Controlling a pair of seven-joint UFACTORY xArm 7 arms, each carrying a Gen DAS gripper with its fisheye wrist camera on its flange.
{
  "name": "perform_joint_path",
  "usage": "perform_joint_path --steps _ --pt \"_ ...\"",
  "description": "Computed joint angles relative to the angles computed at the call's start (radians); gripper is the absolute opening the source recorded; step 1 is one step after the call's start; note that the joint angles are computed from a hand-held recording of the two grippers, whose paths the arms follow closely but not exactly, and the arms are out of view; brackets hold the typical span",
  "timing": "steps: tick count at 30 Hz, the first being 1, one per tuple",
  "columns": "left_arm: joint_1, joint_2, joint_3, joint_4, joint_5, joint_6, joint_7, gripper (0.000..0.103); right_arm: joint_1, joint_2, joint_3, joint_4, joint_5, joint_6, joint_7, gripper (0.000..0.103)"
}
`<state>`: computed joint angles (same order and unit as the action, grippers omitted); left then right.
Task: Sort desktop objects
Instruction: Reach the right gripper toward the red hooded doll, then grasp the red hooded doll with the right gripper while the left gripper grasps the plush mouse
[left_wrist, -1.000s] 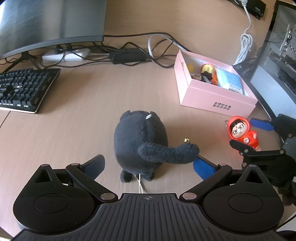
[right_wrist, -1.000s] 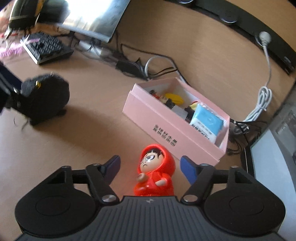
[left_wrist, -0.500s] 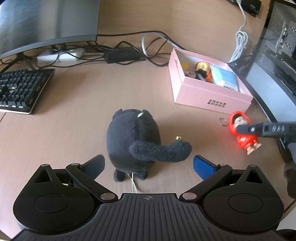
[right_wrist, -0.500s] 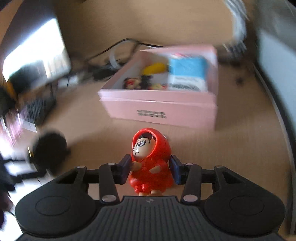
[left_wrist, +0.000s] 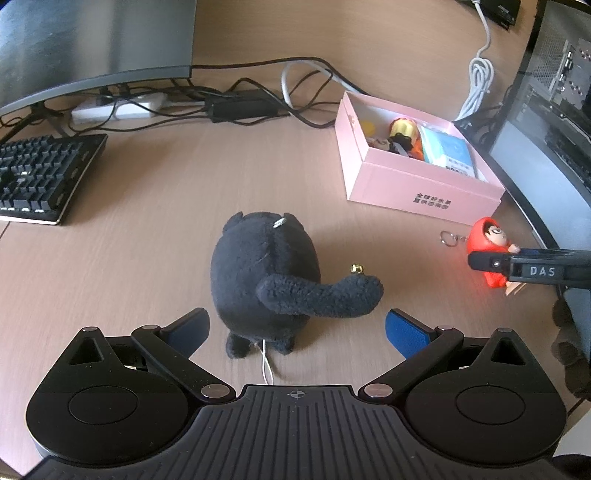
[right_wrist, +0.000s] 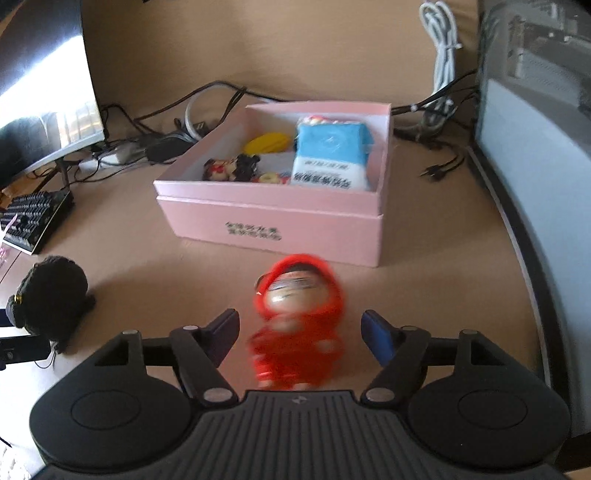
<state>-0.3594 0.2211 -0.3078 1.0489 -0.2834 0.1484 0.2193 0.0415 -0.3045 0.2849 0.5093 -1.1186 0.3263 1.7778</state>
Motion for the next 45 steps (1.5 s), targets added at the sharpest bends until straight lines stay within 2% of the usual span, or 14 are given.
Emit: perform_joint_path --steps 9,14,16,17,24,26,29,30,31,34,38,40,43,45 --pt "-0.007 -0.014 0.017 -0.016 0.023 0.000 -0.035 0.103 0.064 0.064 -0.004 0.050 -0.118 0.111 0.107 0.076" --pt "0.029 -0.010 -0.033 -0.018 -0.043 -0.022 0.031 0.103 0.098 0.069 -0.032 0.041 -0.140 0.135 0.137 0.052" --pt "0.028 -0.006 -0.042 -0.023 -0.056 -0.059 0.049 0.103 0.110 0.061 -0.042 0.034 -0.128 0.142 0.129 0.052" --pt "0.007 -0.001 -0.023 -0.024 -0.029 -0.079 0.033 0.103 0.114 0.054 -0.045 0.028 -0.120 0.141 0.126 0.052" --pt "-0.305 0.082 0.322 0.057 0.347 -0.103 -0.343 0.103 0.122 -0.007 -0.029 -0.005 -0.064 0.140 0.092 0.052" --pt "-0.343 0.102 0.368 0.076 0.401 -0.108 -0.405 0.103 0.122 -0.020 -0.024 -0.009 -0.032 0.142 0.060 0.052" --pt "-0.334 0.112 0.364 0.088 0.443 -0.099 -0.445 0.100 0.116 -0.048 -0.014 -0.020 0.006 0.132 0.022 0.052" --pt "-0.336 0.113 0.368 0.090 0.460 -0.093 -0.461 0.095 0.113 -0.059 -0.012 -0.023 0.019 0.124 0.008 0.052" --pt "-0.361 0.113 0.399 0.091 0.494 -0.090 -0.494 0.079 0.111 -0.070 -0.014 -0.028 0.038 0.109 -0.014 0.052" --pt "-0.314 0.108 0.355 0.087 0.519 -0.091 -0.501 0.073 0.102 -0.106 -0.033 -0.048 0.107 0.034 -0.095 0.052" --pt "-0.422 0.079 0.499 0.043 0.640 -0.182 -0.649 0.072 0.115 -0.162 -0.049 -0.060 0.226 0.013 -0.224 0.052" --pt "-0.364 0.050 0.442 0.026 0.630 -0.230 -0.624 0.072 0.096 -0.212 -0.022 -0.060 0.237 0.028 -0.255 0.052" --pt "-0.359 0.019 0.438 0.037 0.616 -0.301 -0.577 0.072 0.048 -0.303 0.023 -0.049 0.234 0.042 -0.292 0.052" --pt "-0.294 0.013 0.365 0.069 0.609 -0.339 -0.543 0.072 0.004 -0.356 0.067 -0.024 0.221 0.065 -0.317 0.052"
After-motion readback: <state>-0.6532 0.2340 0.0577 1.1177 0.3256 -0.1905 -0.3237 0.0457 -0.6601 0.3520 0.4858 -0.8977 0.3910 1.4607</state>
